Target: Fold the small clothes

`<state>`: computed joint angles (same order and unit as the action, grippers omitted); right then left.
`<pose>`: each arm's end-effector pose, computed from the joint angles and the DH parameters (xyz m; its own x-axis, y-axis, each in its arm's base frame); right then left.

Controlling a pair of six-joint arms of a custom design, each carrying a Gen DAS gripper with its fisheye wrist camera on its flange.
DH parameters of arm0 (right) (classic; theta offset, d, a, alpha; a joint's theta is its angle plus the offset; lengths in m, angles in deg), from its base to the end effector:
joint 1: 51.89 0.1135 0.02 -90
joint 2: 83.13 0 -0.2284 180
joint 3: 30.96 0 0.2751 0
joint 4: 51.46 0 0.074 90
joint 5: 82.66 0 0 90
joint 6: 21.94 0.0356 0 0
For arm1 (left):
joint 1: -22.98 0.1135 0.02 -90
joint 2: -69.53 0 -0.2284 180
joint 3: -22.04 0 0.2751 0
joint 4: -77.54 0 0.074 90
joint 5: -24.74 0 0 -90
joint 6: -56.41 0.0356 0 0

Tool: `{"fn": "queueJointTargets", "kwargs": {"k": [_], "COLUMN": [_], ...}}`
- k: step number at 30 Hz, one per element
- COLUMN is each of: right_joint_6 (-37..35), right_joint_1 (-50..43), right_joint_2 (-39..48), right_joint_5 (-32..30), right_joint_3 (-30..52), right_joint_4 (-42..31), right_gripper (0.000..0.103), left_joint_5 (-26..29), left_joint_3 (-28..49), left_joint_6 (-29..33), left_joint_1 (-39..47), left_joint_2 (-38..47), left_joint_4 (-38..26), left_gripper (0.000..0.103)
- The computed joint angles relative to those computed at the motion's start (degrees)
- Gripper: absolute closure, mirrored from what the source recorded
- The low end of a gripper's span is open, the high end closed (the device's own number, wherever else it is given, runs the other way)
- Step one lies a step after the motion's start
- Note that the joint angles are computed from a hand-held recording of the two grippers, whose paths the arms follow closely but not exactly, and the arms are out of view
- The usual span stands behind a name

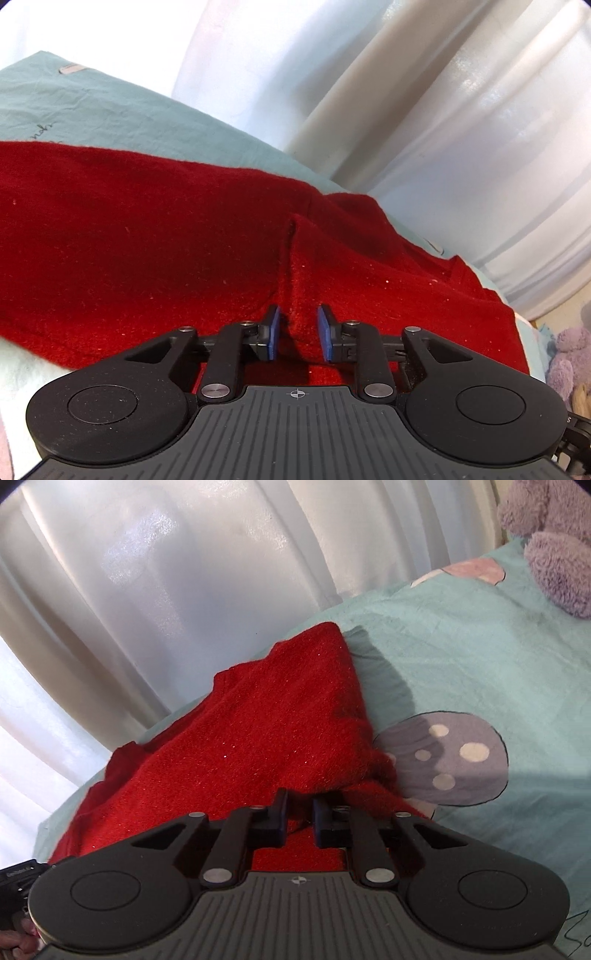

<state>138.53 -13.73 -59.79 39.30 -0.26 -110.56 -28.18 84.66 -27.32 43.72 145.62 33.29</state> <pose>0.1277 0.0764 0.1574 -0.4575 0.6574 -0.5987 0.4928 0.7480 0.4447 0.2763 0.0817 0.1845 -0.7839 -0.2037 -0.5865 0.1049 0.8877 -0.4484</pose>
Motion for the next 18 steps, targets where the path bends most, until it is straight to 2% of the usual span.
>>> {"fn": "queueJointTargets", "kwargs": {"k": [1,3,4,6,7,8,9,13,14,17,18], "right_joint_6": [-0.7,-2.0,-1.9,-0.8,0.3,1.8,2.6,4.6,4.4,1.8,0.6], "right_joint_1": [-0.3,0.6,2.2,7.6,10.6,13.5,16.0,22.4,22.9,22.5,21.9], "right_joint_2": [0.3,1.2,1.4,1.9,2.7,3.7,3.9,6.7,7.4,9.5,10.3], "right_joint_5": [-0.3,0.0,1.4,5.5,7.7,9.5,10.6,12.2,12.1,10.6,10.0], "right_joint_3": [0.1,1.2,1.8,3.1,3.8,4.5,4.9,6.3,6.5,6.9,7.1], "right_joint_4": [0.0,-0.8,-1.8,-4.6,-6.1,-7.3,-8.1,-8.9,-8.2,-4.4,-3.3], "right_gripper": [0.090,0.084,0.083,0.063,0.056,0.046,0.042,0.038,0.038,0.037,0.037], "left_joint_5": [-0.4,0.3,1.0,2.4,2.5,2.3,1.5,0.7,1.7,3.7,4.6], "left_joint_3": [0.2,0.5,0.6,-0.2,-0.4,-0.3,0.5,6.6,7.7,13.0,14.4], "left_joint_6": [0.4,0.2,-0.3,-3.2,-5.5,-7.3,-9.4,-17.9,-21.7,-31.5,-34.4], "left_joint_1": [0.9,4.2,6.4,12.3,15.8,18.5,21.6,31.4,33.7,38.1,39.1], "left_joint_2": [-0.6,-1.7,-2.3,-3.4,-3.4,-2.8,-1.2,8.6,11.3,20.0,22.6], "left_joint_4": [-0.8,-2.1,-2.5,-1.7,-0.6,0.4,1.5,6.2,9.5,14.5,15.9], "left_gripper": [0.061,0.038,0.035,0.018,0.016,0.015,0.015,0.017,0.018,0.029,0.037]}}
